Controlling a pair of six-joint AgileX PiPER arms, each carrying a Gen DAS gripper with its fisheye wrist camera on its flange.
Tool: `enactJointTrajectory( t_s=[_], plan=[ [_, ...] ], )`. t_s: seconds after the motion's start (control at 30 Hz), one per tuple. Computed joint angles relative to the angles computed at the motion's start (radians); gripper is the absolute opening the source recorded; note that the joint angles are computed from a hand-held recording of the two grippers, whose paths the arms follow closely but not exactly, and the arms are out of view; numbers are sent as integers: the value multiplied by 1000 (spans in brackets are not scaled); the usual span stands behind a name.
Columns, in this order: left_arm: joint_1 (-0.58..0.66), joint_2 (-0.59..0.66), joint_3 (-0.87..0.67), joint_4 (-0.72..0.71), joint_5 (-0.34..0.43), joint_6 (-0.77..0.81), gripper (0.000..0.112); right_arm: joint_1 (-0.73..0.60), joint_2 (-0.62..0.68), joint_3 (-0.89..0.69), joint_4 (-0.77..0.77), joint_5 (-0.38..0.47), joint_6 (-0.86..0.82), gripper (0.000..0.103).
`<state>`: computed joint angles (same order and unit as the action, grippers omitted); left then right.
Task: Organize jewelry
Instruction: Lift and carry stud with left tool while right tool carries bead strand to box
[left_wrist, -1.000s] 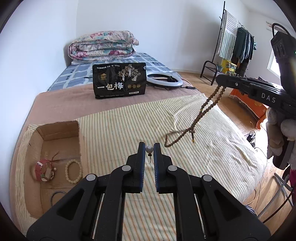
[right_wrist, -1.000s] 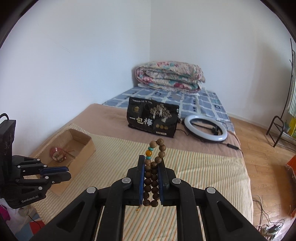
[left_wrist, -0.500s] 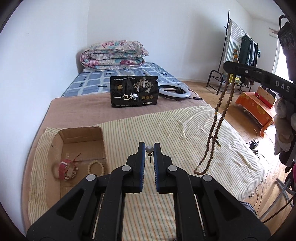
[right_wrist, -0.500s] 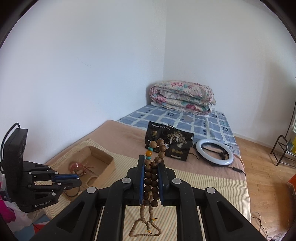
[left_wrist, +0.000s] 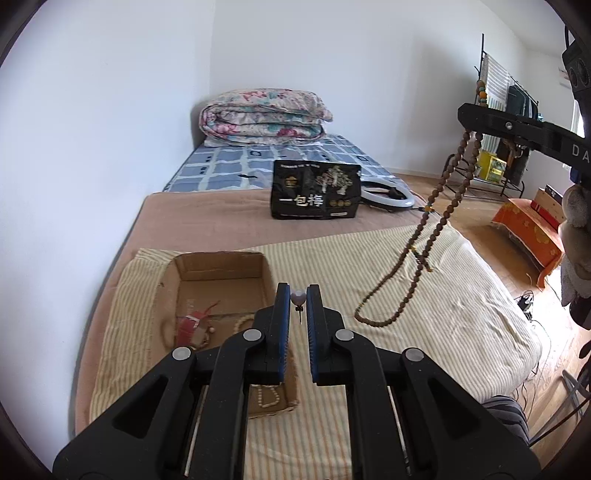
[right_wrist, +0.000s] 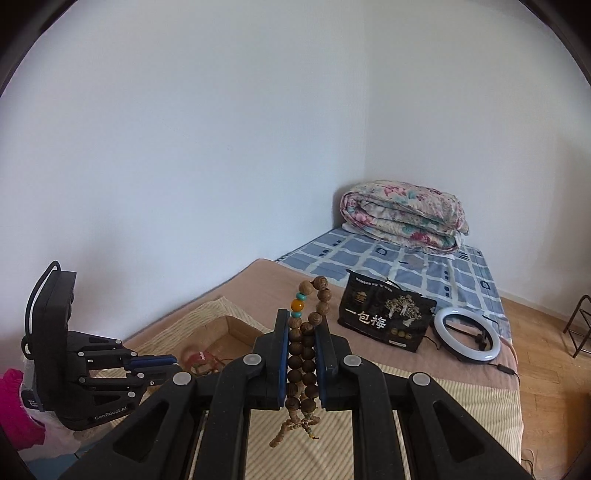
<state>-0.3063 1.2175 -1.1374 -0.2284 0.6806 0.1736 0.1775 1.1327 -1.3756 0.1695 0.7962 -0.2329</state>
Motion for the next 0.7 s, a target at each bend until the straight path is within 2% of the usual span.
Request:
enactJointTrajectory(
  t_s=[0.3, 0.7],
  plan=[
    [155, 9, 15, -114, 17, 147, 7, 159, 95, -79, -94, -34, 112, 10],
    [300, 44, 43, -242, 27, 312, 7, 251, 261, -221, -119, -64, 138, 10]
  ],
)
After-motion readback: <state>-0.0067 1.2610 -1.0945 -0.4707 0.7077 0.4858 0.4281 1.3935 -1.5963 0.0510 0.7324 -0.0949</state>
